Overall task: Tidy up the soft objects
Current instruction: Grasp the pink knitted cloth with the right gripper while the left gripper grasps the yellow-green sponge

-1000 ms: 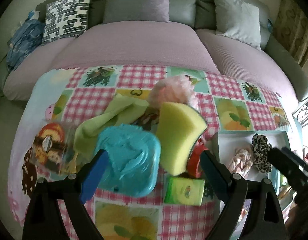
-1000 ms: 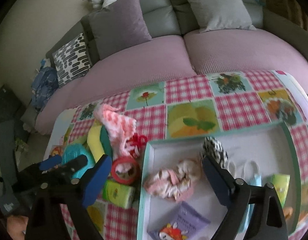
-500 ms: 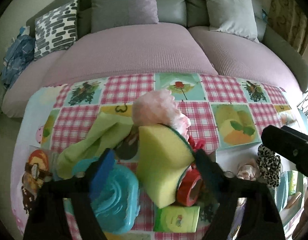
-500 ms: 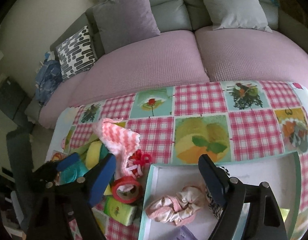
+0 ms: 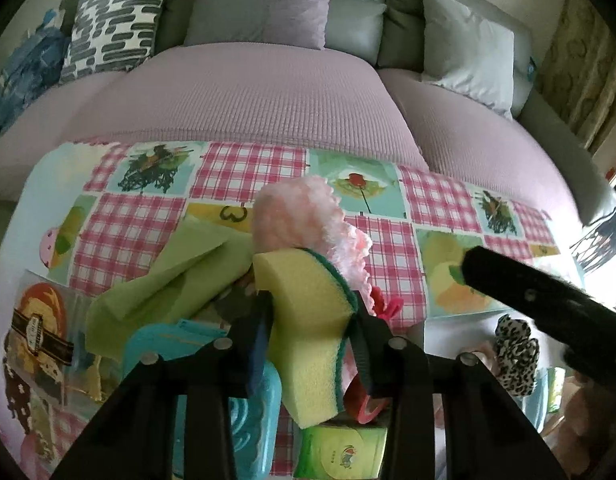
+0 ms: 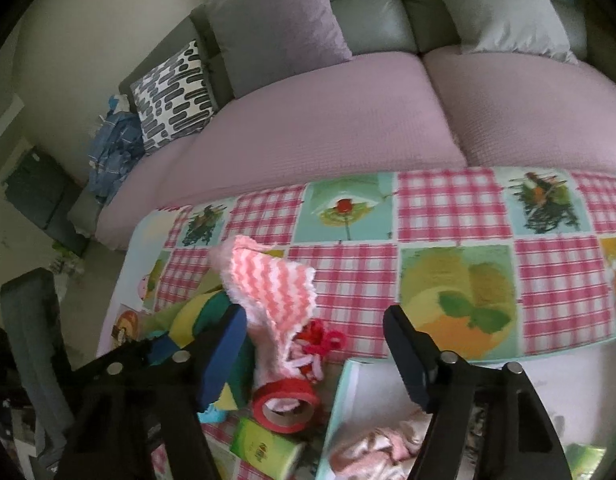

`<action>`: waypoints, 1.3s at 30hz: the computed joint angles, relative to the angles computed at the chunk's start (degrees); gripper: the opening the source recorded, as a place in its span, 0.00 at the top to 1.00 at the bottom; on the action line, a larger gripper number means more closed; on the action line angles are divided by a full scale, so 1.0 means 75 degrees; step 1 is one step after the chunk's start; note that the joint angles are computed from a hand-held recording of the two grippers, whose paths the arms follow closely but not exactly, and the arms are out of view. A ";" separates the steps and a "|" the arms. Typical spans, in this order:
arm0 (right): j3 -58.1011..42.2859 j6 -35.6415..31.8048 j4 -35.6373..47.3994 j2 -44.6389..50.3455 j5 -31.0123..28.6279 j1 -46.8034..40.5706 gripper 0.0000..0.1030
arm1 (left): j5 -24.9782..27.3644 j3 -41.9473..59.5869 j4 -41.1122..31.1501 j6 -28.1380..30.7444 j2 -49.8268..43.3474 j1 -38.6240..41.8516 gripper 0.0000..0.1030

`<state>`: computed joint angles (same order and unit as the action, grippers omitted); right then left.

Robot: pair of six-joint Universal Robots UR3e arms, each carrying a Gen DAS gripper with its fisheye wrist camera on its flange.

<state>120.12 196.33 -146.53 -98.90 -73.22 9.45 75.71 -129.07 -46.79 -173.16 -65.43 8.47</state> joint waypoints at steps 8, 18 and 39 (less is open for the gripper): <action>-0.0148 0.0144 -0.0692 0.1162 0.0574 0.0224 0.51 | -0.0803 -0.0176 -0.0584 0.0222 0.0477 0.0907 0.63; -0.0257 0.0219 -0.1186 0.2142 0.0984 0.0344 0.67 | -0.1195 -0.0187 -0.1068 0.0371 0.0747 0.1383 0.63; 0.0290 0.0657 -0.2284 0.2016 0.1701 0.0091 0.97 | -0.1831 -0.0223 -0.1654 0.0594 0.1506 0.2101 0.63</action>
